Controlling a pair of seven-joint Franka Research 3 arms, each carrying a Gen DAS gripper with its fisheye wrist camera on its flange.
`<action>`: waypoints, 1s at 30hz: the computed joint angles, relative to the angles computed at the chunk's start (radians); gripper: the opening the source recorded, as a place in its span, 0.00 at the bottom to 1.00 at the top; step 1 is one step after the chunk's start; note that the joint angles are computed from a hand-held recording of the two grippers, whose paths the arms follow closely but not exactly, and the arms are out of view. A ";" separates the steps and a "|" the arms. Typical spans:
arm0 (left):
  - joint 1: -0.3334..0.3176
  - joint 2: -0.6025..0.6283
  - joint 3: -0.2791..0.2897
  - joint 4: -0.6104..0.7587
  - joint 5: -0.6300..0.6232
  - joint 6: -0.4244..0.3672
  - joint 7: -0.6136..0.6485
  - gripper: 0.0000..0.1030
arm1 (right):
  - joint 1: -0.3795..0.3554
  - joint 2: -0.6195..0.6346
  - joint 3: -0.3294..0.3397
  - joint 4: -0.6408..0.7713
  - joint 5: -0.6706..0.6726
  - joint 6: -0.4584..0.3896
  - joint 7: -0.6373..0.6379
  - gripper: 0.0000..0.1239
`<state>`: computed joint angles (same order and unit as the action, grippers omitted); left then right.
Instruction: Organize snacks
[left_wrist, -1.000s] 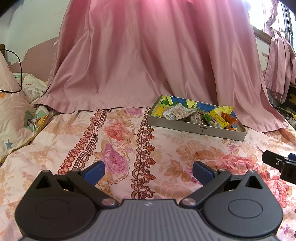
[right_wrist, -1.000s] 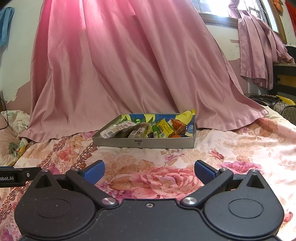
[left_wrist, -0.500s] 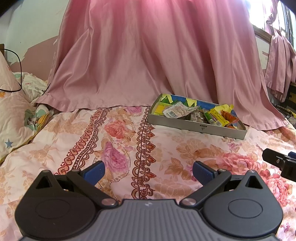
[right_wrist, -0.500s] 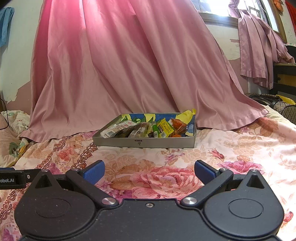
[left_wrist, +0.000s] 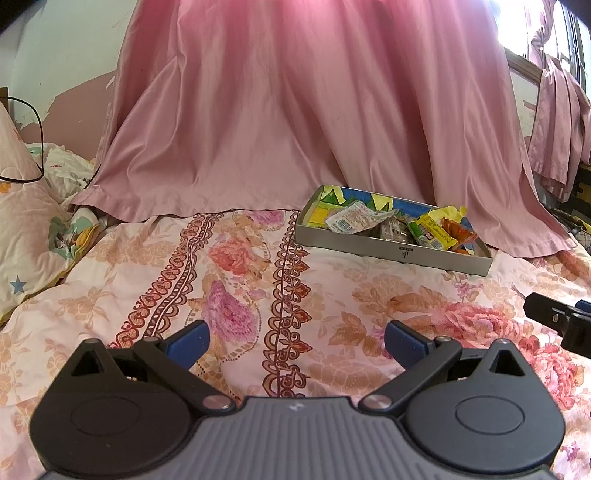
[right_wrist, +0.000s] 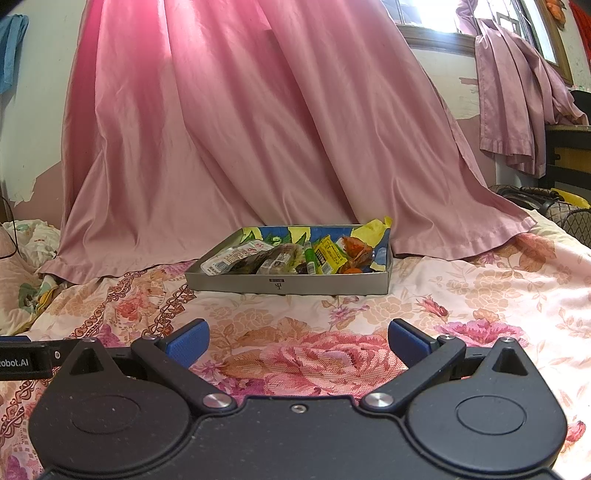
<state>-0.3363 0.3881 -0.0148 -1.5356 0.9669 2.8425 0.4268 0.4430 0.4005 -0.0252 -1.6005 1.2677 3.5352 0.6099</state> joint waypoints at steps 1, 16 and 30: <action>0.002 0.002 -0.002 0.002 -0.004 -0.001 0.005 1.00 | -0.002 0.000 0.002 -0.002 -0.005 0.001 0.004 0.83; 0.001 0.003 -0.002 0.003 -0.016 -0.002 0.017 1.00 | 0.002 -0.001 -0.003 -0.006 -0.013 0.000 0.014 0.83; 0.029 0.007 -0.042 0.008 -0.162 -0.061 0.161 1.00 | 0.002 0.000 -0.003 -0.004 -0.009 0.000 0.009 0.83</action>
